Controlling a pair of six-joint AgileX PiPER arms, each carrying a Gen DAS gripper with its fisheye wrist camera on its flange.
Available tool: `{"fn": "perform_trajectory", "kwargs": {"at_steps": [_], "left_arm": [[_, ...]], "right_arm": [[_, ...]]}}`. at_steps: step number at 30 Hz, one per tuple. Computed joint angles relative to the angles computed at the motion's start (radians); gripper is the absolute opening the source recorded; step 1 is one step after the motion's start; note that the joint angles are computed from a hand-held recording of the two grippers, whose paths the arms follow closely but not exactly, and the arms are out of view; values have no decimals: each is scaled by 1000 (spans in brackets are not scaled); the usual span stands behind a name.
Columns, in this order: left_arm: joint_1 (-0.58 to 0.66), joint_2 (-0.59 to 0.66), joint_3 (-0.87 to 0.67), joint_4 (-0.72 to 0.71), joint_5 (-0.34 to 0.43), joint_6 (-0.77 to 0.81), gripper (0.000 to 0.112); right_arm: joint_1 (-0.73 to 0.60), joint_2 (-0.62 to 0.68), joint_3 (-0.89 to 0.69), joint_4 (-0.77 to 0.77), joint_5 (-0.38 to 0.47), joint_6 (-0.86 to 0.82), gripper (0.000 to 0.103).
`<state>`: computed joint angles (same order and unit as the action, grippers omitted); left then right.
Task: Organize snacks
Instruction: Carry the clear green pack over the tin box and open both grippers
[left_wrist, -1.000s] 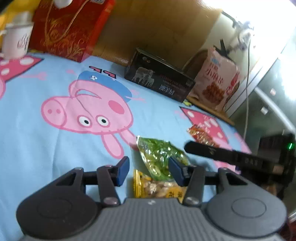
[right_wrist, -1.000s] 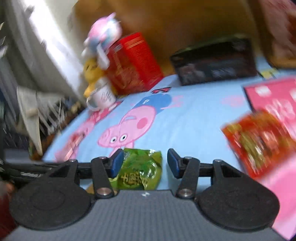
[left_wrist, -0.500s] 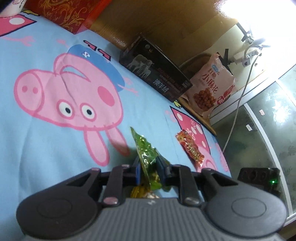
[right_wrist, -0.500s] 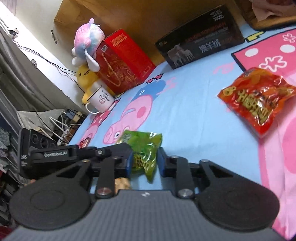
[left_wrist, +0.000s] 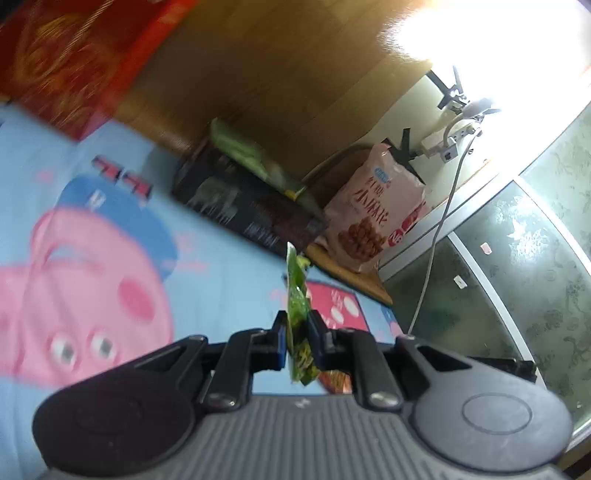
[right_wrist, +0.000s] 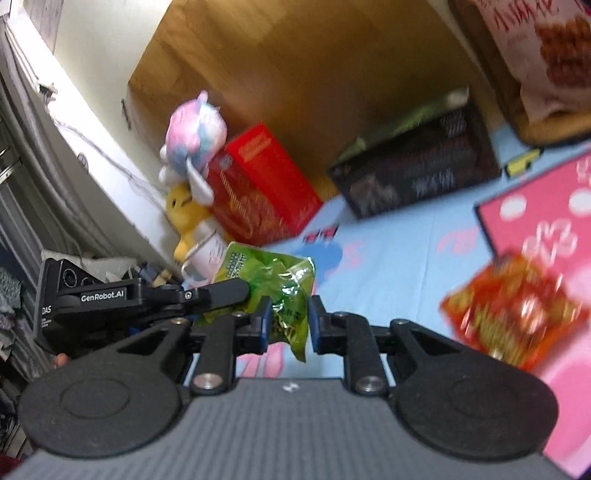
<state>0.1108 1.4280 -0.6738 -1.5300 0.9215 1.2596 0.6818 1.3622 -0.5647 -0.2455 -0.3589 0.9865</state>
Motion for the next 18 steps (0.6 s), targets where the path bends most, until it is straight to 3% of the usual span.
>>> {"fn": "perform_trajectory", "kwargs": {"at_steps": [6, 12, 16, 18], "left_arm": [[-120, 154, -279, 18, -95, -72, 12], [-211, 358, -619, 143, -196, -242, 13], [-267, 498, -820, 285, -270, -386, 14], [-301, 551, -893, 396, -327, -473, 21]], "right_arm": [[-171, 57, -125, -261, 9, 170, 23], [-317, 217, -333, -515, 8, 336, 23], [-366, 337, -459, -565, 27, 359, 23], [-362, 396, -512, -487, 65, 257, 24]]}}
